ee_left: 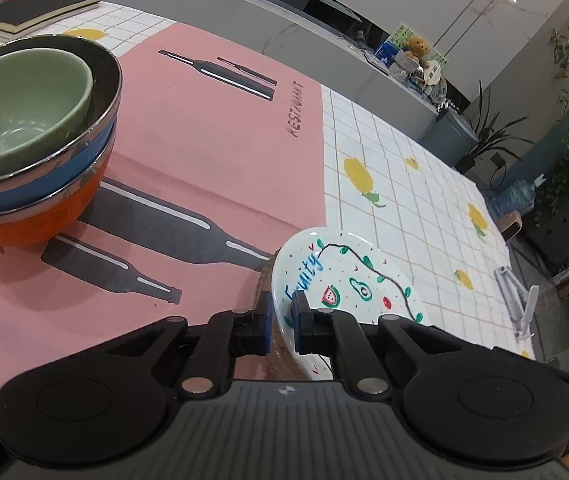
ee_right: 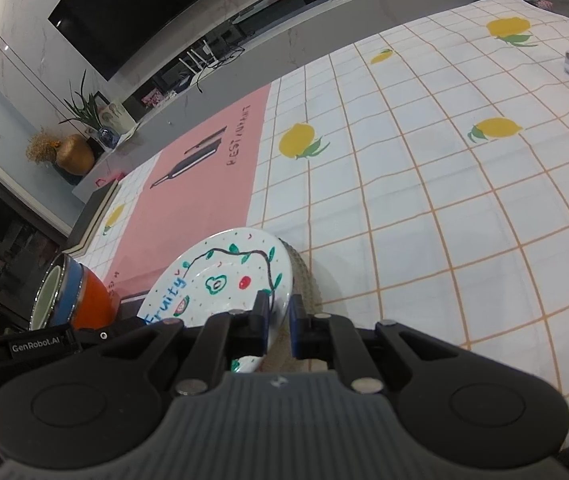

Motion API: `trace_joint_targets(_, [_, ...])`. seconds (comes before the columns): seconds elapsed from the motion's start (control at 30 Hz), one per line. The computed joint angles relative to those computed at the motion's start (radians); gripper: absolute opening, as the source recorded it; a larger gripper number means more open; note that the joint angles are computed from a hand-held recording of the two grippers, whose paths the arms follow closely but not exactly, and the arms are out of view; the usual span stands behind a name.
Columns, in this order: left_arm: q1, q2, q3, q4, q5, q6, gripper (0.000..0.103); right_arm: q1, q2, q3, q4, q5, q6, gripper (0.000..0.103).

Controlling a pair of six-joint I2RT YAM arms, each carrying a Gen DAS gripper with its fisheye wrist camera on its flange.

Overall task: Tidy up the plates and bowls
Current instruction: 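Lower the white plate beside the bowl stack and open the left gripper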

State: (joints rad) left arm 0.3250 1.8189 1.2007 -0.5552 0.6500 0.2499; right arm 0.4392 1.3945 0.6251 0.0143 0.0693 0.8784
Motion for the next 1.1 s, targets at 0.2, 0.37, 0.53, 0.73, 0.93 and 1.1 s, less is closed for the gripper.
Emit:
trace_joint_targets(0.2, [-0.027,-0.032,-0.032,0.029,-0.060,0.030,0.011,0.010,0.018,0.018,-0.020,0.025,-0.028,0.008])
trace_joint_targets(0.37, [-0.036,-0.049,-0.048,0.038,-0.082,0.040,0.010,0.021,0.029,0.026,-0.027,0.049,-0.039,0.008])
trace_joint_targets(0.53, [-0.053,-0.070,-0.073,0.069,-0.116,0.057,0.007,0.037,0.036,0.041,-0.045,0.081,-0.053,0.008])
trace_joint_targets(0.73, [-0.060,-0.078,-0.084,0.086,-0.129,0.057,0.006,0.053,0.068,0.074,-0.084,0.103,-0.079,0.008])
trace_joint_targets(0.93, [-0.055,-0.070,-0.079,0.092,-0.121,0.041,0.010,0.047,0.074,0.070,-0.071,0.090,-0.076,0.012])
trace_joint_targets(1.1, [-0.039,-0.063,-0.080,0.104,-0.111,0.016,0.022,0.039,0.053,0.051,-0.063,0.087,-0.045,0.027])
